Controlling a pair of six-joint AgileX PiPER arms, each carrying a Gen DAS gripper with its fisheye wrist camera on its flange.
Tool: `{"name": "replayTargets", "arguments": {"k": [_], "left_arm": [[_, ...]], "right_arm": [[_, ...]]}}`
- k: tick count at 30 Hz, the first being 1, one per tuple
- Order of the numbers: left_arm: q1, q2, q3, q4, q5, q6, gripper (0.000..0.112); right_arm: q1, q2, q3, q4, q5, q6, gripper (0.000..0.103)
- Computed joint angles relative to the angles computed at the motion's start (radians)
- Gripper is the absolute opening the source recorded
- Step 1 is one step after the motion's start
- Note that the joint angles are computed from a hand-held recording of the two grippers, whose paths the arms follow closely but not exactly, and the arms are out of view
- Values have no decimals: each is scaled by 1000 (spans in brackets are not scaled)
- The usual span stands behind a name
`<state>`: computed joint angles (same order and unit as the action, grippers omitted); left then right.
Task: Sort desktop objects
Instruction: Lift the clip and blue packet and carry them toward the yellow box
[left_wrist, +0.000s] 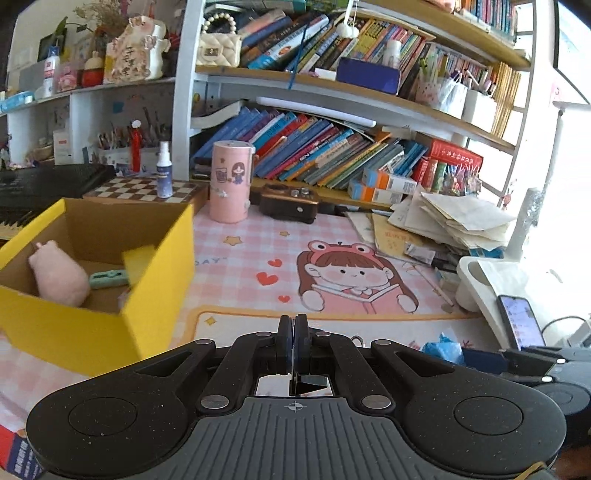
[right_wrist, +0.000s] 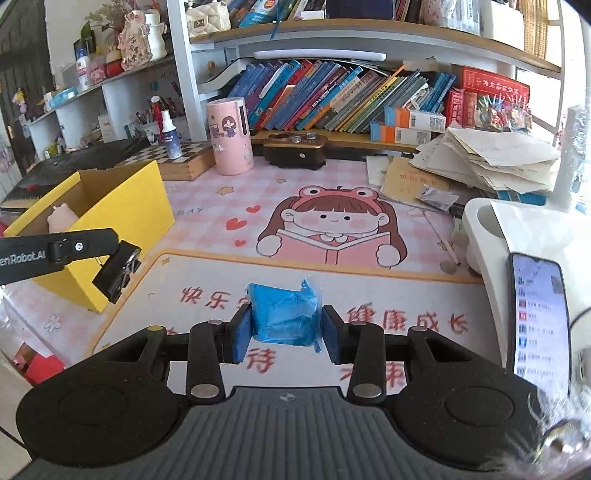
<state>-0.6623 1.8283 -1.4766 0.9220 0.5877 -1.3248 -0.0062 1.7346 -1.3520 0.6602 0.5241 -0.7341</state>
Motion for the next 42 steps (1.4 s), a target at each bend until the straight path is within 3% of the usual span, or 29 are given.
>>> {"name": "replayTargets", "arguments": {"k": [7, 12, 16, 21, 26, 35, 39, 42], "left_arm": [[48, -231, 321, 87, -111, -99, 0], [93, -439, 552, 119, -131, -136, 0], [138, -606, 699, 57, -127, -68, 0], [229, -795, 803, -177, -115, 231, 0], [360, -925, 857, -408, -125, 530, 0], [663, -1045, 886, -866, -144, 1097, 0], [812, -1047, 873, -1098, -147, 1363, 0], [872, -1024, 858, -1199, -170, 1465, 0]], "right_arm": [[167, -132, 156, -258, -113, 333, 36], [355, -214, 240, -593, -138, 745, 36], [530, -266, 293, -845, -123, 1054, 36], [743, -292, 331, -1088, -76, 1407, 36], [896, -279, 304, -1232, -12, 1625, 36], [1008, -206, 210, -1296, 21, 1724, 35], [1028, -170, 163, -1303, 18, 1718, 35], [1024, -140, 120, -1293, 11, 1691, 35]]}}
